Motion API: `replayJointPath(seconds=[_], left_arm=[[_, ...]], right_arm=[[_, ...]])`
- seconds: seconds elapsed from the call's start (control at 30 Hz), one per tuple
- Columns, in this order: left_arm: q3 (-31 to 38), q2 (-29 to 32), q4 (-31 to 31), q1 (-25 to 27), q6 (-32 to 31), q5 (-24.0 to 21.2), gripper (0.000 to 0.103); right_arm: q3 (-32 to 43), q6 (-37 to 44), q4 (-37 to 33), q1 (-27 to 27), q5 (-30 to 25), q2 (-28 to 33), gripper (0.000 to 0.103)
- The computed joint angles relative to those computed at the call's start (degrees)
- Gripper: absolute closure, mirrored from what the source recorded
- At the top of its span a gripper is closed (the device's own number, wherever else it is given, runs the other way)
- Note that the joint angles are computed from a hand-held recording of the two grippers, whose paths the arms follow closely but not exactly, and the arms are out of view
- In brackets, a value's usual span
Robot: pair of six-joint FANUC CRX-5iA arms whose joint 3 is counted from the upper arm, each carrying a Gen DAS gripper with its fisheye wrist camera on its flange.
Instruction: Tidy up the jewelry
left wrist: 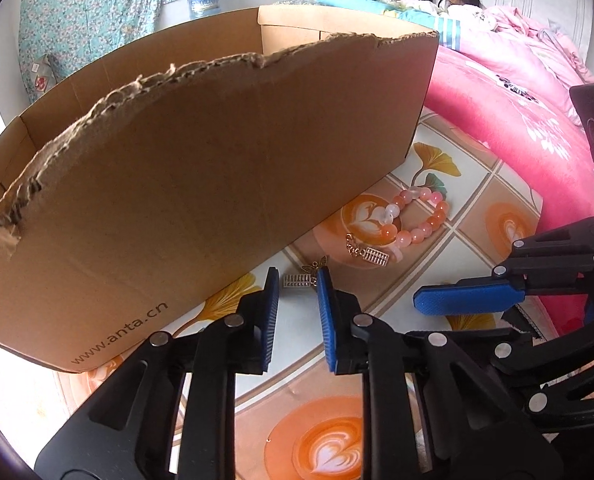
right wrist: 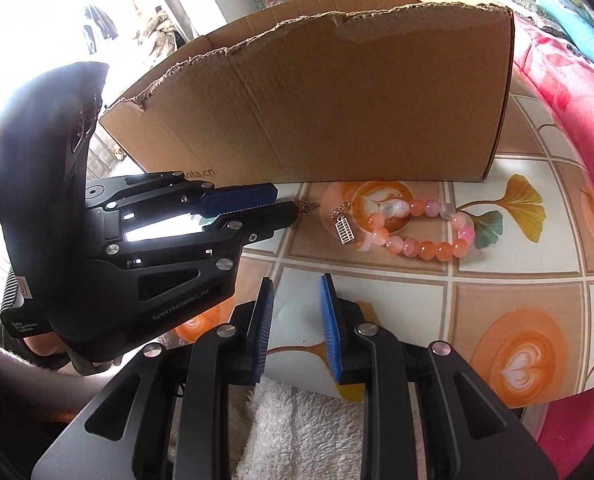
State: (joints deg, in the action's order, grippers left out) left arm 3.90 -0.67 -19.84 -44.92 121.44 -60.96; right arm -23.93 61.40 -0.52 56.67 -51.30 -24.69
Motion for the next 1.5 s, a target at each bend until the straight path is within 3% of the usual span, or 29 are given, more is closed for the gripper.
replayJointPath(seconds=[0.37,0.43,0.7,0.87,1.0,1.17,1.5], left_arm=[[-0.73,-0.27,-0.14,0.06,-1.16,1.61,0.090],[-1.21,-0.60,0.93,0.48,-1.87,1.92,0.103],[-2.77,-2.78,1.38,0.78,-1.11,0.80,0.103],[-5.09,-4.84,2.91,1.97,-1.16,4.46,0.103],[-6.31,-5.36,4.56,2.86,-4.08,8.15,0.093],[-7.69,-5.10,8.46,5.02,-8.96,11.53,0.092],[-9.08,-4.67,14.57,7.63,-13.41,11.45,0.093]], right_arm=[[0.35,1.04,-0.68,-0.83,0.04,0.41,0.079],[0.34,1.14,-0.61,-1.01,-0.05,0.37,0.079],[0.67,0.79,-0.11,-0.99,-0.61,0.09,0.079],[1.52,1.40,-1.03,-1.45,-1.13,0.59,0.079],[1.97,1.99,-1.37,-1.67,-1.27,1.01,0.079],[1.86,2.03,-1.84,-2.12,-0.88,1.28,0.079],[2.29,4.05,-3.94,-3.91,-0.74,1.72,0.079]])
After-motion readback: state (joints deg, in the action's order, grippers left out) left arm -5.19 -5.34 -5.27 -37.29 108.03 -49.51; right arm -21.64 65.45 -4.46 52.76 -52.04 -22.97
